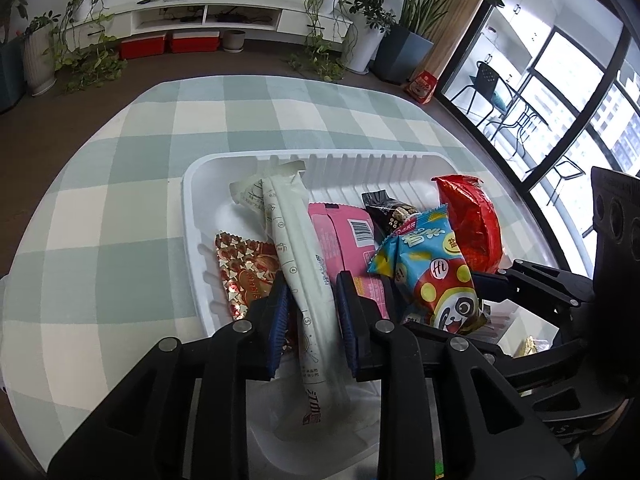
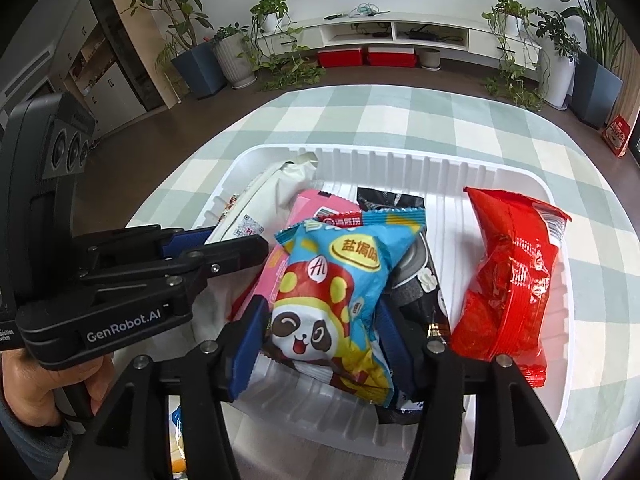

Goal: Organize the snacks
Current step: 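Withdraw both grippers from the tray toward the remaining snacks, then grasp the blue-and-yellow cake packet with the left gripper while the right grasps the green packet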

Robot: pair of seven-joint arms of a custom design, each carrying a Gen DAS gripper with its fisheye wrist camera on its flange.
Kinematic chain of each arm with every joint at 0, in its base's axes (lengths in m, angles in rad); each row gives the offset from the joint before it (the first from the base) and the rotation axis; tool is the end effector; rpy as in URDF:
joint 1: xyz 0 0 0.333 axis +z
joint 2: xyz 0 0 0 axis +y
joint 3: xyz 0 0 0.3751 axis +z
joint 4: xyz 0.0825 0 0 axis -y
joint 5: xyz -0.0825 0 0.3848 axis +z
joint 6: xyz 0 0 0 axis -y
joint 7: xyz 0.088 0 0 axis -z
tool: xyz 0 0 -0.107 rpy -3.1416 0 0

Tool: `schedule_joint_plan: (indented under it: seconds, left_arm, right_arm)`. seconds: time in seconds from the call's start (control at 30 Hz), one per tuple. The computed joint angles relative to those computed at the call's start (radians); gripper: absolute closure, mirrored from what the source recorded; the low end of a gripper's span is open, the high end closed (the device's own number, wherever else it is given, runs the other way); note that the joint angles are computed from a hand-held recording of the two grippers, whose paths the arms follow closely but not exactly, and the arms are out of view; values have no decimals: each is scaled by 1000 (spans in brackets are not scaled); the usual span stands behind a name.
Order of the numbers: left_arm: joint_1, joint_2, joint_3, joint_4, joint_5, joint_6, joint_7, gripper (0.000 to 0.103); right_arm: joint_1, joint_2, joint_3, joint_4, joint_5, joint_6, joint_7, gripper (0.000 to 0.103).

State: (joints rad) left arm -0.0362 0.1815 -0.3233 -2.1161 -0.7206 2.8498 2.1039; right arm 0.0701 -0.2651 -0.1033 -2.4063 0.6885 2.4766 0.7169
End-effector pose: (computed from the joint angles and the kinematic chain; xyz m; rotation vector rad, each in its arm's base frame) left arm 0.5888 -0.1736 0.4416 -1.7790 2.2489 -0.9938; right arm 0.4675 -0.0205 0.5048 -2.0654 1.4632 -0.1492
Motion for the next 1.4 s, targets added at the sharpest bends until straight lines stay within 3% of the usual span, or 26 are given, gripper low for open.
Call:
schedule_joint_plan:
  seconds: [0.13,0.2,0.23,0.27,0.3,0.4,0.57,0.93,1.13,1.4]
  left_arm:
    - [-2,-15,2,-14,-1,14,-7,81]
    - [-3,-25,1,-23,-14,25,-2,75]
    - [-3,-34,1,-30,-26,34,4,64]
    - [-4,-42,0,-36,-41,42,12,44]
    - [-4,-54,-2,-45,-66,54,27,38]
    - [-16,-95,8,-67,-144,64,81,33]
    - [-68,-187,55,-126,-268,65,191,16]
    - [-241,-446,185,-346,-451,52,334,14]
    - [-347,-572,226,-486,-476,75,300,14]
    - [-443,-692,242,-643,-400,106,190,14]
  right_arm:
    - [-1,-9,1,-3,1,3,1,37]
    - [-2,-15,-1,-5,0,2,4,35]
    - [-2,-18,-2,-5,1,1,4,34]
    - [-2,-22,-4,-7,3,0,5,33]
    - [-3,-27,-5,-8,4,0,6,31]
    - [-8,-46,-13,-9,8,-12,17,29]
    - [-19,-104,-43,-14,41,-40,16,23]
    - [-81,-273,-139,-60,115,-156,3,17]
    - [-145,-383,-195,-120,109,-246,-3,13]
    - [-276,-499,-268,-198,47,-350,-6,12]
